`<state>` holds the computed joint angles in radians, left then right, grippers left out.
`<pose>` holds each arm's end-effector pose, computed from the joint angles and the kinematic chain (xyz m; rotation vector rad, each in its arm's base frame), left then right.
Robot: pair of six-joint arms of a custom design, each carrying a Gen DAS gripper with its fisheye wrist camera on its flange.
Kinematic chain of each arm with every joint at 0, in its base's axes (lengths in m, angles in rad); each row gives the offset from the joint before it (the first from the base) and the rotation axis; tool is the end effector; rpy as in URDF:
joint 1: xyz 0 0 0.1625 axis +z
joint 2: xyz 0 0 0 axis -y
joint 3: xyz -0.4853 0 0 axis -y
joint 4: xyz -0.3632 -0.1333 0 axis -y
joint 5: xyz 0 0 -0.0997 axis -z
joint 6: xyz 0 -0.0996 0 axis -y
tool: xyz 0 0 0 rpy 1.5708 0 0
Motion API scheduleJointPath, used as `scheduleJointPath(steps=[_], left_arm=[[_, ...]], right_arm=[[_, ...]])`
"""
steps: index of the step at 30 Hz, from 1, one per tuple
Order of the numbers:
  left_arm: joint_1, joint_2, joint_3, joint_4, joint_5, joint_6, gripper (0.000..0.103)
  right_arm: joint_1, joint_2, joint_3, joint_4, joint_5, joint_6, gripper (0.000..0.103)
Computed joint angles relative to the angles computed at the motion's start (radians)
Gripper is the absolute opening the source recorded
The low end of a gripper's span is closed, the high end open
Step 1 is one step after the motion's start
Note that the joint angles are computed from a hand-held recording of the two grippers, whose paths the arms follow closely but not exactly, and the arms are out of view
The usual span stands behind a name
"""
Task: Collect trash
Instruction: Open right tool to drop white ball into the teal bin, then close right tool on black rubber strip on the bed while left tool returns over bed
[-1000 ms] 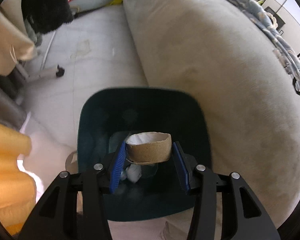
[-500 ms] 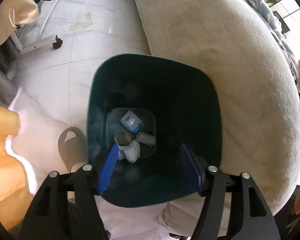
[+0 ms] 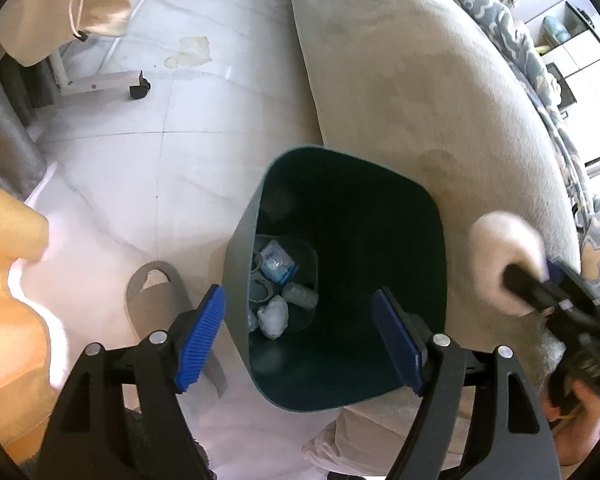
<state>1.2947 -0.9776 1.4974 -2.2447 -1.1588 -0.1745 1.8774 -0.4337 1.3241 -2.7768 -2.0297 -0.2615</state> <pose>-0.0239 -0.7198 0.3096 0.0955 2.7536 -0.3359 0.3239 -0.7275 0.0302 0.6501 -2.5794 0.4369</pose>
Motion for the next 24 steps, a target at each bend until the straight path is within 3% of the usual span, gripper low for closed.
scheduleJointPath(steps=[9,11,17,24], left_arm=[[-0.005,-0.025,0.021,-0.091,-0.03,0.048,0.08],[-0.01,-0.032,0.025,-0.112,-0.036,0.054,0.081],[-0.019,-0.04,0.03,-0.183,-0.075,0.08,0.083],[-0.081,-0.053,0.05,-0.33,-0.116,0.16,0.089]], right_arm=[[-0.003,0.044,-0.037,0.108,-0.06,-0.011,0.057],[-0.001,0.05,-0.045,0.13,-0.066,-0.014,0.071],[0.009,0.051,-0.041,0.126,-0.071,-0.028,0.079],[0.02,0.025,-0.026,0.08,-0.058,-0.056,0.083]])
